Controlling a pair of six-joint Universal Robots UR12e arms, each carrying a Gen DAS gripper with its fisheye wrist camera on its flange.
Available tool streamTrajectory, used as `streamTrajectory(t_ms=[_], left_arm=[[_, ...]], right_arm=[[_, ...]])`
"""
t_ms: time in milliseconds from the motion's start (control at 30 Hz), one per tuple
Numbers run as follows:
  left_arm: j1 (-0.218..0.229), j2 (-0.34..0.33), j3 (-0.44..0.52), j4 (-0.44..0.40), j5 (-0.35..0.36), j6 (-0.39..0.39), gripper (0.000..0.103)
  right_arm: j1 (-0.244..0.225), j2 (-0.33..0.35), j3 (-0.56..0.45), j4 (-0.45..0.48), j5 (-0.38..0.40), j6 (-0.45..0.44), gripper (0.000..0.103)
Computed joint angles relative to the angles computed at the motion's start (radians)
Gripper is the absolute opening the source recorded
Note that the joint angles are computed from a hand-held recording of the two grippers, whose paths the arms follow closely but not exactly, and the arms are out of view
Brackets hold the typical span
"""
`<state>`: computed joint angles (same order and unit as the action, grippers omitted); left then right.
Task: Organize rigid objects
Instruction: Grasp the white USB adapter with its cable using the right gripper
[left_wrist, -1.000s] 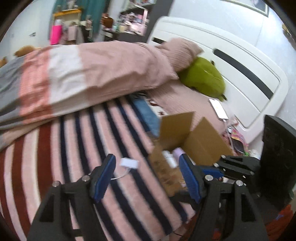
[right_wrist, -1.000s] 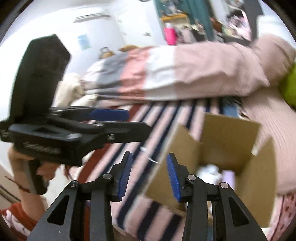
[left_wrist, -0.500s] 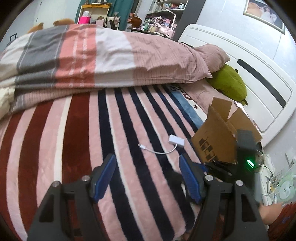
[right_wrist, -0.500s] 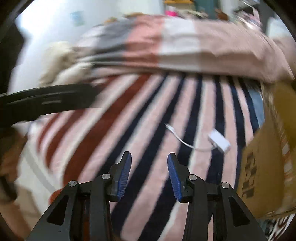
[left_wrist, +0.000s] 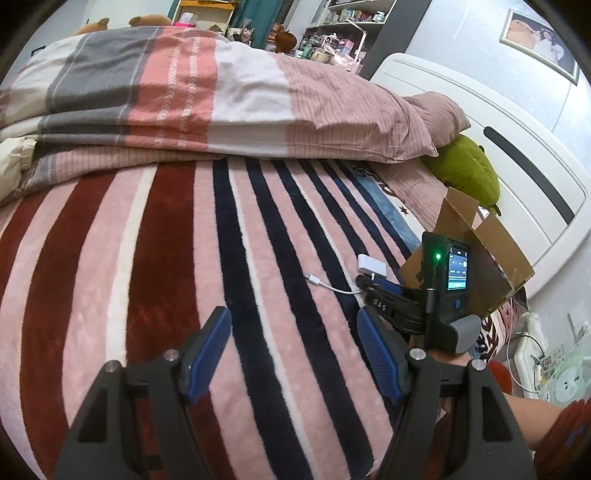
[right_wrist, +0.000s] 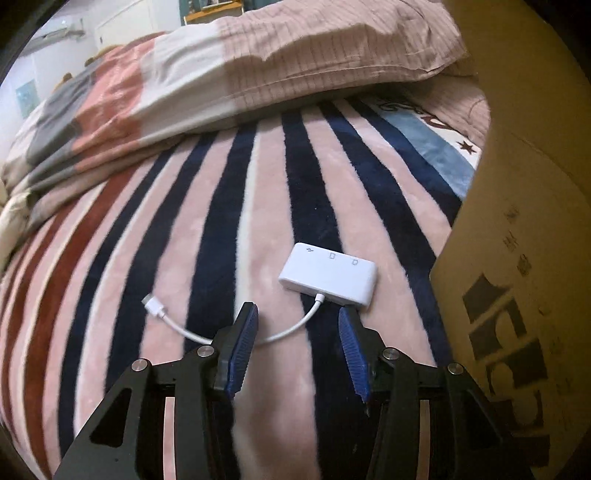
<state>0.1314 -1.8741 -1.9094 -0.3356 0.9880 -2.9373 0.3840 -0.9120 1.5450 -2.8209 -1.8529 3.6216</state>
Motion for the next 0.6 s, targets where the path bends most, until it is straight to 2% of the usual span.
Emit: streamTrajectory(t_ms=[67, 100, 233, 367, 433, 467, 533, 567, 600], left_arm=[[0.001, 0.004, -0.004, 0.002, -0.001, 0.001, 0.068], [0.003, 0.007, -0.006, 0.004, -0.003, 0.0, 0.068], [0.007, 0.018, -0.013, 0.007, -0.001, 0.0, 0.068], [0.01, 0.029, -0.019, 0.007, 0.005, 0.003, 0.068], [0.01, 0.033, -0.021, 0.008, 0.007, 0.007, 0.068], [0.01, 0.035, -0.021, 0.008, 0.007, 0.008, 0.068], [0.01, 0.037, -0.022, 0.007, 0.01, 0.009, 0.068], [0.01, 0.036, -0.02, 0.006, 0.011, 0.01, 0.068], [0.01, 0.036, -0.02, 0.004, 0.013, 0.01, 0.068]], right_arm=[[-0.001, -0.006, 0.01, -0.017, 0.018, -0.017, 0.007], [-0.004, -0.008, 0.014, -0.024, 0.039, -0.033, 0.005], [-0.004, -0.038, 0.055, -0.052, 0.192, -0.12, 0.002], [0.003, -0.066, 0.076, 0.002, 0.338, -0.197, 0.003], [0.017, -0.074, 0.078, 0.025, 0.327, -0.257, 0.003], [0.027, -0.075, 0.076, 0.028, 0.29, -0.284, 0.007], [0.042, -0.071, 0.07, 0.023, 0.21, -0.309, 0.041], [0.043, -0.067, 0.068, 0.01, 0.195, -0.304, 0.069], [0.038, -0.064, 0.068, 0.001, 0.21, -0.301, 0.071]])
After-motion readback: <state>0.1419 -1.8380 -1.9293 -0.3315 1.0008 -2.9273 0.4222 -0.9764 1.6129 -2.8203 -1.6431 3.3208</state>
